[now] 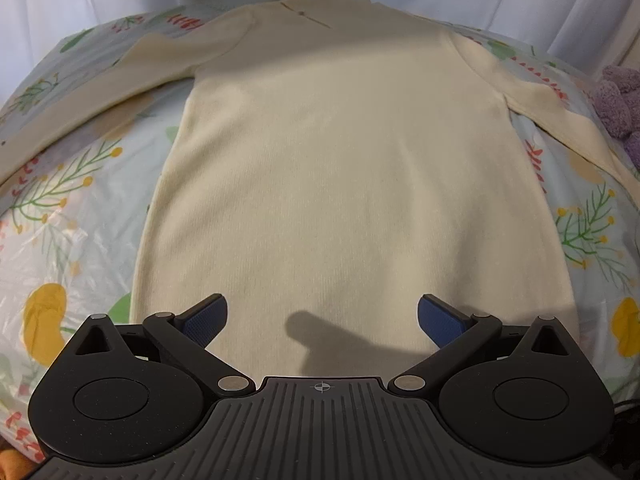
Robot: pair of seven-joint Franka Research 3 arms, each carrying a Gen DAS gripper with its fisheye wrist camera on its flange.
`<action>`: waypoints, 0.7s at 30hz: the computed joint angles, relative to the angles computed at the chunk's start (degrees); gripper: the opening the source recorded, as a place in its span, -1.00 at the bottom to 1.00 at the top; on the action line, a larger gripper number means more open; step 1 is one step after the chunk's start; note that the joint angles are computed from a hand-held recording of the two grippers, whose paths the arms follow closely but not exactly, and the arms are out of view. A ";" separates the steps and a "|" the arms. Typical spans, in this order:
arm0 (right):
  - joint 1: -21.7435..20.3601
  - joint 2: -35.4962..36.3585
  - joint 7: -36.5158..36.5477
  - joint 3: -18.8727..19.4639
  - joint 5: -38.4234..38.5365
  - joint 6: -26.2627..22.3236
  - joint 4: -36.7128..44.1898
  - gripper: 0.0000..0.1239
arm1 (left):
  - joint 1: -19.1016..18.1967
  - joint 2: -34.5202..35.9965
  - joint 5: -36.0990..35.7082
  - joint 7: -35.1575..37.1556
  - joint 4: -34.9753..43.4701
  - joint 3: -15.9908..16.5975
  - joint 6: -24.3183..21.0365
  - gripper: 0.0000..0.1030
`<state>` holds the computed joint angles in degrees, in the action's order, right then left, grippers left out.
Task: Fold small clothes
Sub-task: 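Reach the right tool to the sweater sleeve and close on it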
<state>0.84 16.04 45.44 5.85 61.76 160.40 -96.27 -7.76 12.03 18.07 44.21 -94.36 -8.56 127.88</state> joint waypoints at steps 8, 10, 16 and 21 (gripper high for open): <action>-0.06 19.70 41.71 -13.70 -16.34 4.01 21.40 -0.23 | -1.91 8.81 7.45 -9.41 9.04 2.98 -1.97 1.00; -1.01 24.22 50.27 -16.39 -19.68 0.68 26.74 -0.37 | -2.13 9.88 8.77 -11.94 9.97 3.58 -1.46 1.00; -5.52 33.61 60.80 -14.68 -23.38 -1.48 38.09 -0.59 | -1.51 13.47 8.58 -11.52 14.10 3.50 -2.55 1.00; -7.16 37.22 65.59 -13.16 -27.68 -1.99 43.72 -0.88 | -1.02 15.05 6.52 -9.96 15.81 3.54 -2.95 1.00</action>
